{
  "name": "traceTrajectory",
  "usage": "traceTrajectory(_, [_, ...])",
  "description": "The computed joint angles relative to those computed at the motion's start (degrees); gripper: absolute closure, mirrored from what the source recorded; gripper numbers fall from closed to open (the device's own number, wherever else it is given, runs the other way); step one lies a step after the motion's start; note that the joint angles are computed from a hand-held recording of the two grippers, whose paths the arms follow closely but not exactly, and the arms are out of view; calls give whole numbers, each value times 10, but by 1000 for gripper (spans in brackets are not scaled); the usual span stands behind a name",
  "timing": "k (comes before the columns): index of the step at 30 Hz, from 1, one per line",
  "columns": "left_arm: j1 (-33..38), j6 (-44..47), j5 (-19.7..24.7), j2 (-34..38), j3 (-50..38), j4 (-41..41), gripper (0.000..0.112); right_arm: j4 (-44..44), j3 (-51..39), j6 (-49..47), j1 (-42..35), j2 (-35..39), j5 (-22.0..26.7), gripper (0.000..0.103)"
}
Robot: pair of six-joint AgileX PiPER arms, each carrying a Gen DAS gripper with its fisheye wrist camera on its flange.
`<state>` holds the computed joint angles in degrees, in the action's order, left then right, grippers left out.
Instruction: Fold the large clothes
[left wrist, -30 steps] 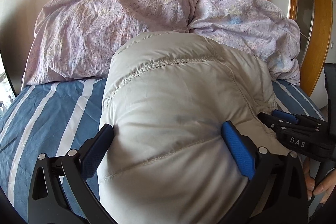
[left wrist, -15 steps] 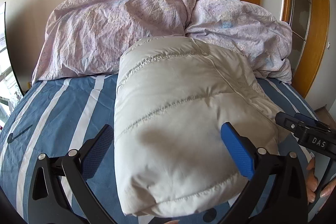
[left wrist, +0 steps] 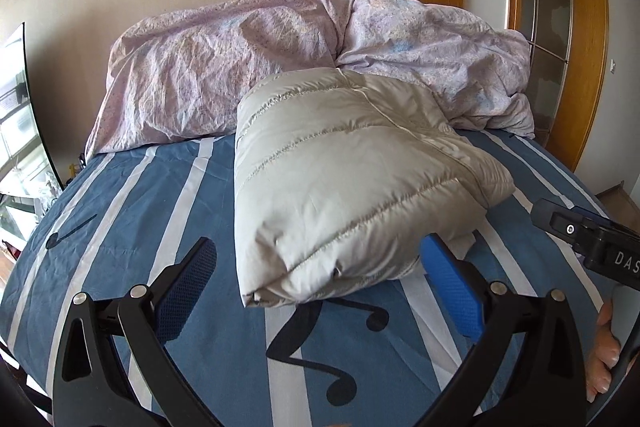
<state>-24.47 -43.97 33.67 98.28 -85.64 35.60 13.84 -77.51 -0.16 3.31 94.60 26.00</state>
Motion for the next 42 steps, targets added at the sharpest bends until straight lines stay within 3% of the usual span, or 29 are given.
traceTrajectory(14, [-18,-76,-1,-94,128,15,11,-134,141,122,48,-117,-41,4])
traceTrajectory(22, [-21,-31,12,-117,135,-42,11,-46,166,40,36,-157,-28,4])
traceTrajectory(29, [-26,3,7,-116,125,-86,11,-55,181,57,19,-177,-26,4])
traceTrajectory(36, [-21,39,3,-112,114,-136,11,2,189,3,-5,-186,-22,4])
traceTrajectory(42, [-28,17,8,-113,113,-115,11,20,189,-15,-8,-186,-21,4])
